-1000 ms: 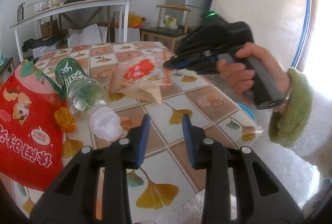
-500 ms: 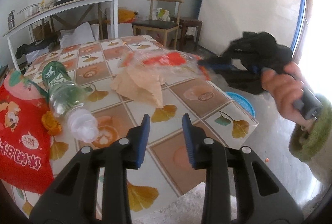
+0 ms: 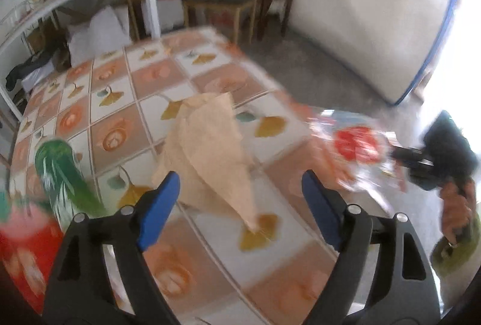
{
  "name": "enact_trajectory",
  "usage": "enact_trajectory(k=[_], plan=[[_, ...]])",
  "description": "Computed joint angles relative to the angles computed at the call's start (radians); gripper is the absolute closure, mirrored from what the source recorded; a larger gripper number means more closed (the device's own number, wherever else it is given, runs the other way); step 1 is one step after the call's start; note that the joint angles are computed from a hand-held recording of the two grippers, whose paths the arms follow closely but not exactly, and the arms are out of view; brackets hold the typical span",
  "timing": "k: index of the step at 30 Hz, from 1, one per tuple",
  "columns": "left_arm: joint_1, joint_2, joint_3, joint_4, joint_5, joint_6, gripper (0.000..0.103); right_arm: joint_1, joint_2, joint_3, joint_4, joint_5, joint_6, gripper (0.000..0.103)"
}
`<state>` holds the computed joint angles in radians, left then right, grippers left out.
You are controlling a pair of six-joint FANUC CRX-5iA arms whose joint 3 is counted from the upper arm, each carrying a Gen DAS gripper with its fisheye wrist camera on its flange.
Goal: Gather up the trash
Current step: 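Grasp the brown paper bag with the left tool while the right tool grasps the red-printed snack bag, then carry both bags to the blue wastebasket and open both tools over it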
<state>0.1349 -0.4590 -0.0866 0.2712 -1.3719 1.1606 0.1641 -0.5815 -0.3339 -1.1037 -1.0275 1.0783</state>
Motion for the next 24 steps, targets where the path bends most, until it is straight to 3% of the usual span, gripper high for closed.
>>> enact_trajectory(k=[4,6,10,14,16,19,21,24], plan=[[-0.089,0.191,0.158,-0.15,-0.101,0.061,0.024,-0.067,-0.006,-0.022,-0.057,-0.055,0.06,0.098],[-0.107,0.258,0.201,-0.172,-0.153,0.067,0.024,-0.111,-0.001,-0.028,-0.089,-0.089,0.091,0.098],[-0.136,0.336,0.257,-0.214,-0.212,0.116,0.024,-0.169,0.001,-0.036,-0.123,-0.132,0.125,0.098],[-0.141,0.344,0.256,-0.217,-0.209,0.144,0.026,-0.201,-0.008,-0.044,-0.137,-0.153,0.143,0.098],[-0.14,0.339,0.254,-0.219,-0.202,0.157,0.032,-0.225,-0.011,-0.049,-0.151,-0.168,0.154,0.098],[-0.141,0.333,0.255,-0.224,-0.198,0.169,0.051,-0.266,-0.017,-0.061,-0.174,-0.194,0.169,0.098],[-0.143,0.331,0.263,-0.232,-0.203,0.179,0.072,-0.294,-0.024,-0.069,-0.187,-0.209,0.176,0.098],[-0.148,0.331,0.275,-0.251,-0.216,0.193,0.092,-0.348,-0.034,-0.082,-0.217,-0.241,0.186,0.098]])
